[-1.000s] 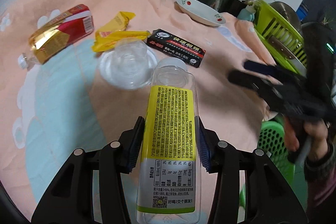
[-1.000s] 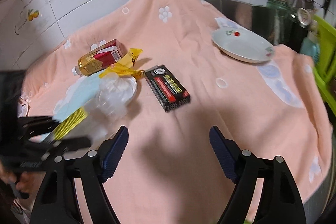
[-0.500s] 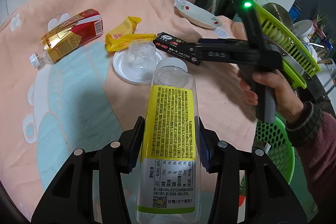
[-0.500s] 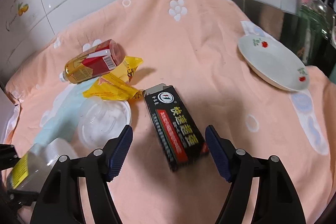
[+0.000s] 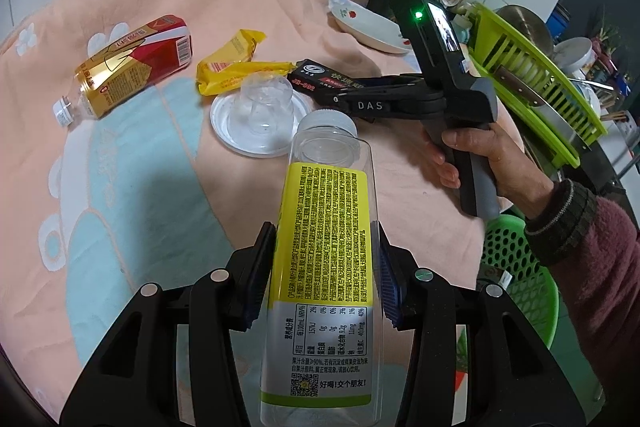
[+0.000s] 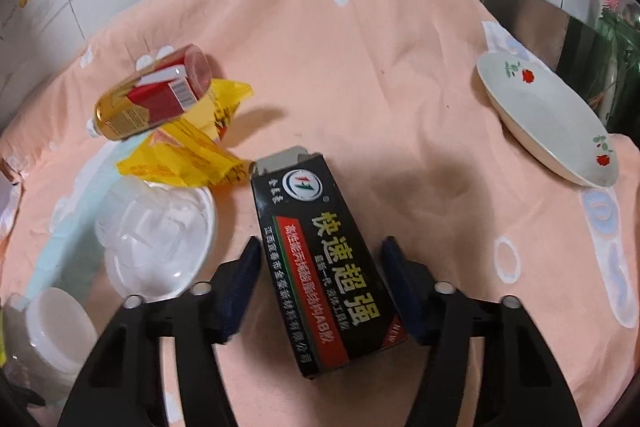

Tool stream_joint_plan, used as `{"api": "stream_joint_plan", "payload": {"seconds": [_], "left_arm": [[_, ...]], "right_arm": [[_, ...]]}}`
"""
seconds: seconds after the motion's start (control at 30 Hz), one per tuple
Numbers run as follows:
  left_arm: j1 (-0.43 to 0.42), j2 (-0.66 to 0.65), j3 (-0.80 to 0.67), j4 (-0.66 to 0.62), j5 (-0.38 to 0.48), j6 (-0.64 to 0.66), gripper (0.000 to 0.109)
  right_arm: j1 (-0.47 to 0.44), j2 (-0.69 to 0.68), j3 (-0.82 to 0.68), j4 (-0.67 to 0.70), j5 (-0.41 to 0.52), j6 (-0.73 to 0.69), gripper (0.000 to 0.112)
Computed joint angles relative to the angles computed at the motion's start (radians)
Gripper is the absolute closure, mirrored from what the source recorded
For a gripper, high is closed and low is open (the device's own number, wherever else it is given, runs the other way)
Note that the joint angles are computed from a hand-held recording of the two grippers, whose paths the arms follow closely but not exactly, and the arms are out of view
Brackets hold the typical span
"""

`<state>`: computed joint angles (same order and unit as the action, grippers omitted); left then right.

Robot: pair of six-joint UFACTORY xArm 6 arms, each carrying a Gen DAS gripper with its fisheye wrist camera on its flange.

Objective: Collect trash
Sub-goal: 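Grasp the black glue box with the right tool while the left tool holds the bottle, then drop the bottle and glue box into the green basket with both tools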

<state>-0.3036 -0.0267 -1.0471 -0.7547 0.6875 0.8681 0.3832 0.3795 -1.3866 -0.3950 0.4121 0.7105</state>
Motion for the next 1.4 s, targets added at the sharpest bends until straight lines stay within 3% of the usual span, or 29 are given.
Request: {"api": "stream_joint_plan", "payload": {"seconds": [0.17,0.47,0.77,1.0,1.27,1.4], "left_arm": [[-0.002,-0.006,0.008,-0.014,-0.003,0.007,0.062],[-0.01,-0.075,0.067,-0.06,0.008,0.029,0.062],[-0.045,-0.221,0.173,-0.111,0.035,0.05,0.062],[-0.105,-0.309,0.237,-0.123,0.045,0.051,0.062],[-0.184,-0.361,0.291,-0.119,0.05,0.038,0.062],[-0.231,-0.374,0.316,-0.108,0.037,0.031,0.062]], "right_arm": [[0.007,-0.036,0.038,-0.028,-0.004,0.032,0.069],[0.058,-0.195,0.191,-0.182,0.01,0.238,0.07],[0.171,-0.486,0.445,-0.353,0.095,0.52,0.07],[0.349,-0.727,0.634,-0.448,0.282,0.75,0.07],[0.53,-0.881,0.785,-0.402,0.472,0.908,0.07],[0.606,-0.933,0.852,-0.375,0.516,0.995,0.069]]}}
